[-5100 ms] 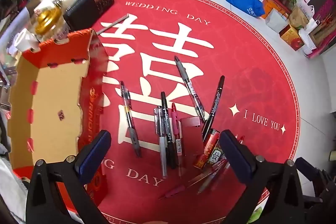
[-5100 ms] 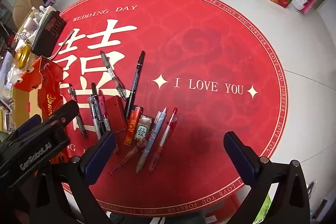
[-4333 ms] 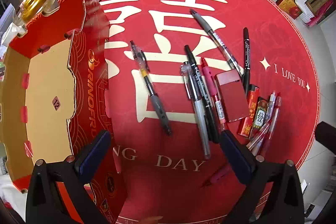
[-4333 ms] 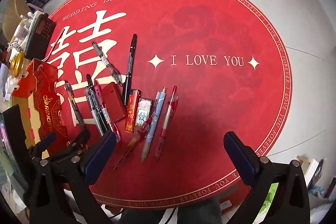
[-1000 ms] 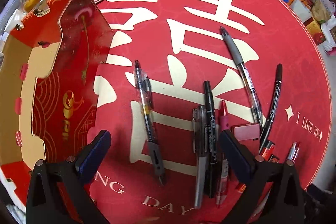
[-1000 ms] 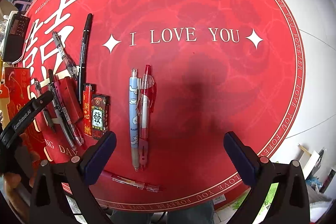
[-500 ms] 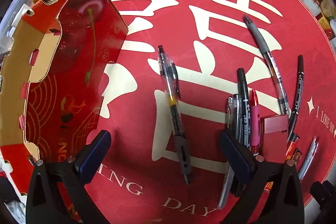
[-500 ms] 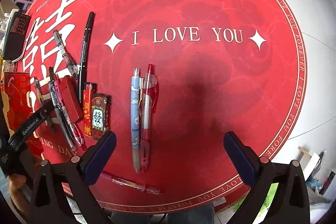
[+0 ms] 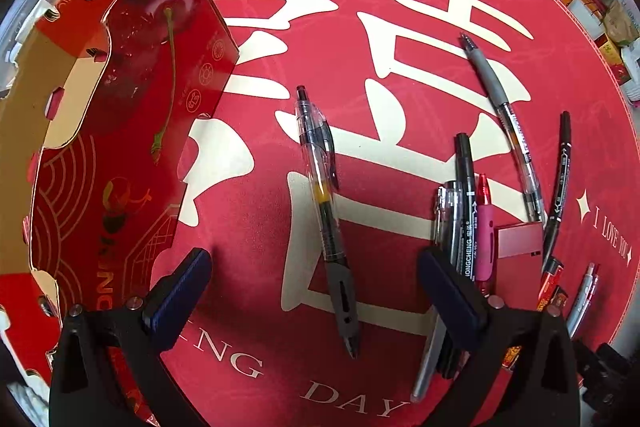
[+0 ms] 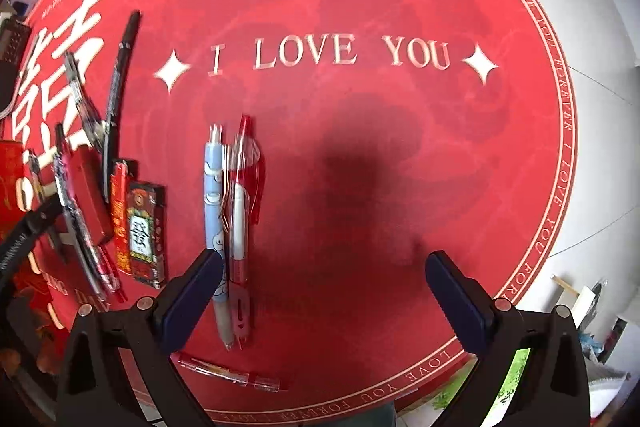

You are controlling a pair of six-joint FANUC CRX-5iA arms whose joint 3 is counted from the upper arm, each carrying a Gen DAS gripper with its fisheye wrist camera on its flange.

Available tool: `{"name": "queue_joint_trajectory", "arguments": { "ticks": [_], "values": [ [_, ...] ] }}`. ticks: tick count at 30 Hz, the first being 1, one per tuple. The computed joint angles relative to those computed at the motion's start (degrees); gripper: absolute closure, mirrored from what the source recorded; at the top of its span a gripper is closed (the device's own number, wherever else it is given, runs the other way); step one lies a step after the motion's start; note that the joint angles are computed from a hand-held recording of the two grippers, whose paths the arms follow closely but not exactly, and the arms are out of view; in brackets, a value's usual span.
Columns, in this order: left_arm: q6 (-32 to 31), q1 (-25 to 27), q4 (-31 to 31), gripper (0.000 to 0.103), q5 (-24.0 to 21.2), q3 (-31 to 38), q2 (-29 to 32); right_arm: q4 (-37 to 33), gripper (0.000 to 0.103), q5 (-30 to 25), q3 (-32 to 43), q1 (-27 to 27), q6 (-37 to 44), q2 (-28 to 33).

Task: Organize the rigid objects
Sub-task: 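Move both grippers over the row of pens on the red mat, then grasp the red-clip clear pen with right gripper while left grasps the clear yellow-ink pen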

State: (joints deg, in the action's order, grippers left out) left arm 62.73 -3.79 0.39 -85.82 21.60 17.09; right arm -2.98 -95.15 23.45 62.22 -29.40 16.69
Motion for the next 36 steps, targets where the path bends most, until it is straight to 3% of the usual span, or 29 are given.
{"name": "queue_joint_trajectory", "arguments": {
  "ticks": [4, 7, 13, 16, 18, 19, 21, 22, 24, 26, 27, 28, 29, 32, 36],
  "values": [
    [-0.1, 0.1, 0.0, 0.0, 0.1, -0.3, -0.4, 0.2, 0.002, 0.5, -1.7, 0.9, -2.3, -0.9],
    [0.2, -0.9, -0.3, 0.0, 0.6, -0.2, -0.2, 0.9, 0.021, 2.4, -3.8, 1.4, -2.9, -2.1],
    [0.8, -1.3, 2.3, 0.0, 0.9, -2.6, -1.7, 1.7, 0.022, 2.3, -3.0, 1.4, -0.2, -1.1],
    [2.1, -0.9, 3.6, 0.0, 1.1, -3.3, -1.8, 1.4, 0.027, 1.5, -1.2, 1.0, 0.7, -0.1],
    [2.8, -1.0, 3.7, 0.0, 1.4, -3.5, -2.0, 1.5, 0.037, 0.1, 2.1, 0.3, 3.5, 2.2],
    [2.9, -1.1, 3.7, 0.0, 1.5, -3.7, -2.0, 1.7, 0.048, -0.3, 2.8, 0.3, 4.6, 2.6],
    [3.6, -1.1, 3.4, 0.0, 1.6, -3.4, -1.5, 2.3, 0.082, -1.1, 5.2, 0.3, 7.1, 4.4],
    [4.0, -1.2, 3.2, 0.001, 1.1, -3.1, -1.3, 1.7, 0.092, -0.4, 5.0, -0.1, 7.8, 4.0],
    [3.0, -1.3, 3.4, 0.008, -0.1, -1.5, -0.6, 1.6, 0.092, 2.3, 3.7, 0.0, 7.9, 3.0],
    [0.3, -2.3, 4.0, 0.024, 0.1, -0.8, 0.1, 3.0, 0.092, 3.7, 2.5, 0.9, 6.7, 2.0],
    [-1.0, -2.9, 4.4, 0.04, 0.5, -0.9, 0.4, 3.6, 0.092, 3.6, 3.2, 1.2, 6.3, 2.3],
    [-1.8, -3.0, 4.6, 0.063, 0.4, -0.8, 0.3, 4.1, 0.092, 3.9, 3.1, 1.6, 5.5, 1.9],
    [-2.5, -3.0, 5.0, 0.092, -0.1, -0.5, 0.4, 4.4, 0.092, 4.1, 3.1, 1.9, 4.9, 1.7],
    [-1.7, -2.1, 6.5, 0.093, -5.9, 3.3, 3.5, 5.4, 0.092, 3.4, 4.4, 2.4, 4.0, 1.7],
    [-3.6, -1.2, 7.3, 0.093, -6.7, 3.0, 2.6, 7.0, 0.092, 3.4, 4.7, 3.5, 2.7, 1.2]
  ]
}}
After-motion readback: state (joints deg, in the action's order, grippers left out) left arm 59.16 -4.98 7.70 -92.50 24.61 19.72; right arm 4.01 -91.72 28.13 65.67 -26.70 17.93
